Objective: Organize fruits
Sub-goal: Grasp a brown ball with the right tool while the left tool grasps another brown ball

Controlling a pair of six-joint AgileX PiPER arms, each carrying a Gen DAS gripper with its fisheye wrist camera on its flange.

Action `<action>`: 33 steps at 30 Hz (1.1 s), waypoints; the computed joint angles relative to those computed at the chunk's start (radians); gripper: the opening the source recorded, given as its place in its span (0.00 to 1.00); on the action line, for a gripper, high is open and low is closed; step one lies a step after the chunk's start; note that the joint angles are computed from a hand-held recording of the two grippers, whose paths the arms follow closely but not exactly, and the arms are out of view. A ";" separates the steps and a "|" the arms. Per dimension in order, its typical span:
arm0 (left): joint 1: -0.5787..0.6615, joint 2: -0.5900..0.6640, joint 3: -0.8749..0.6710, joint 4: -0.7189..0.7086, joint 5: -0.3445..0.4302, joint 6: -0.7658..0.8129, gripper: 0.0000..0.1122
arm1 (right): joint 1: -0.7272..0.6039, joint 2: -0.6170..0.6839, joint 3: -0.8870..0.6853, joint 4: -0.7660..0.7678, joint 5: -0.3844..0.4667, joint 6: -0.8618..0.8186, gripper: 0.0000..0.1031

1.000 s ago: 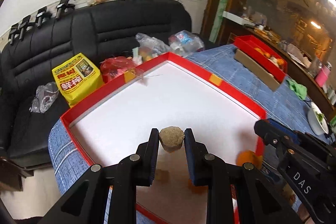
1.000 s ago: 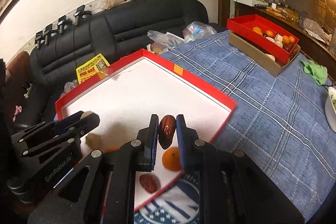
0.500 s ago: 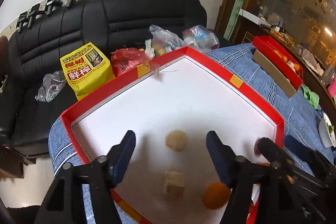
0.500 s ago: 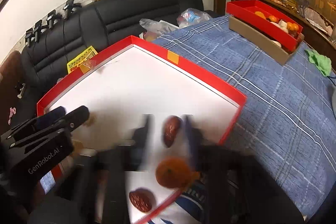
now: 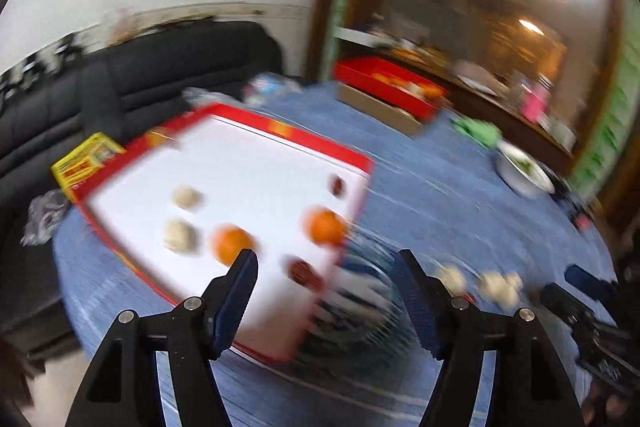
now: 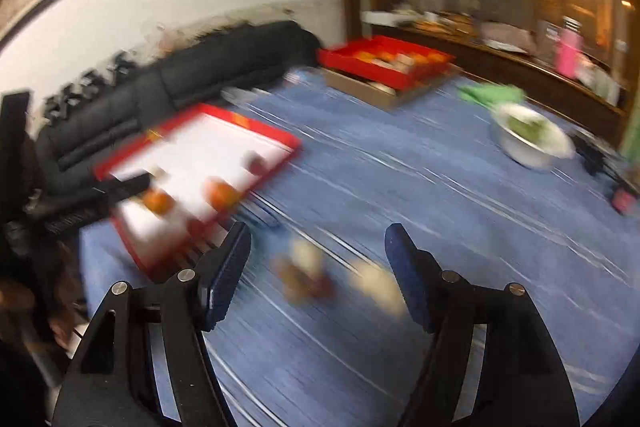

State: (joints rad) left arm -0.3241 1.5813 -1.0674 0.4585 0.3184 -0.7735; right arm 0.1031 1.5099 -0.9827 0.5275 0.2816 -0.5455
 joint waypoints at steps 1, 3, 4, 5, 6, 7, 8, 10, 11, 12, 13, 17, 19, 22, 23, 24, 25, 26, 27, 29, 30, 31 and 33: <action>-0.029 0.002 0.012 -0.006 -0.007 0.012 0.61 | -0.048 -0.019 0.043 -0.007 0.001 -0.020 0.68; -0.073 0.018 0.012 -0.011 0.004 0.019 0.61 | -0.133 -0.025 0.087 0.008 0.014 -0.069 0.68; -0.089 0.029 0.009 -0.042 0.009 0.049 0.61 | -0.175 -0.015 0.099 0.030 0.029 -0.102 0.68; -0.108 0.039 0.004 -0.050 0.018 0.052 0.61 | -0.209 -0.007 0.107 0.064 0.039 -0.148 0.68; -0.123 0.045 0.004 -0.045 0.023 0.043 0.61 | -0.239 0.001 0.119 0.101 0.042 -0.201 0.67; -0.137 0.053 0.001 -0.040 0.030 0.038 0.61 | -0.257 0.012 0.122 0.123 0.048 -0.238 0.67; -0.146 0.059 -0.003 -0.033 0.040 0.034 0.61 | -0.270 0.023 0.121 0.147 0.060 -0.271 0.66; -0.155 0.067 -0.007 -0.032 0.048 0.036 0.61 | -0.287 0.054 0.101 0.178 0.084 -0.313 0.63; -0.159 0.072 -0.012 -0.036 0.054 0.037 0.61 | -0.283 0.066 0.089 0.167 0.083 -0.311 0.62; -0.160 0.081 -0.018 -0.044 0.055 0.043 0.61 | -0.277 0.075 0.074 0.149 0.081 -0.299 0.59; -0.162 0.088 -0.026 -0.051 0.060 0.047 0.61 | -0.270 0.088 0.052 0.128 0.084 -0.286 0.54; -0.175 0.121 -0.059 -0.061 0.068 0.059 0.61 | -0.241 0.188 -0.063 -0.044 0.102 -0.107 0.28; -0.183 0.136 -0.075 -0.054 0.073 0.055 0.61 | -0.250 0.215 -0.090 -0.019 0.123 -0.119 0.24; -0.189 0.168 -0.108 -0.075 0.082 0.080 0.61 | -0.253 0.202 -0.067 0.033 0.121 -0.184 0.23; -0.191 0.179 -0.119 -0.087 0.085 0.090 0.61 | -0.260 0.199 -0.064 0.063 0.122 -0.211 0.23; -0.191 0.186 -0.126 -0.099 0.086 0.098 0.61 | -0.270 0.198 -0.063 0.097 0.128 -0.242 0.23; -0.192 0.193 -0.133 -0.110 0.085 0.103 0.61 | -0.278 0.199 -0.065 0.119 0.135 -0.261 0.23; -0.194 0.203 -0.143 -0.119 0.086 0.109 0.61 | -0.288 0.198 -0.062 0.150 0.142 -0.287 0.24; -0.197 0.212 -0.153 -0.125 0.090 0.112 0.61 | -0.294 0.199 -0.064 0.168 0.146 -0.302 0.24; -0.208 0.232 -0.175 -0.114 0.102 0.101 0.59 | -0.305 0.200 -0.066 0.201 0.158 -0.329 0.24; -0.215 0.243 -0.188 -0.111 0.110 0.098 0.59 | -0.309 0.200 -0.066 0.216 0.163 -0.343 0.24; -0.220 0.254 -0.203 -0.117 0.118 0.105 0.59 | -0.312 0.201 -0.067 0.228 0.168 -0.356 0.24; -0.230 0.277 -0.234 -0.124 0.133 0.111 0.55 | -0.314 0.199 -0.066 0.246 0.173 -0.374 0.24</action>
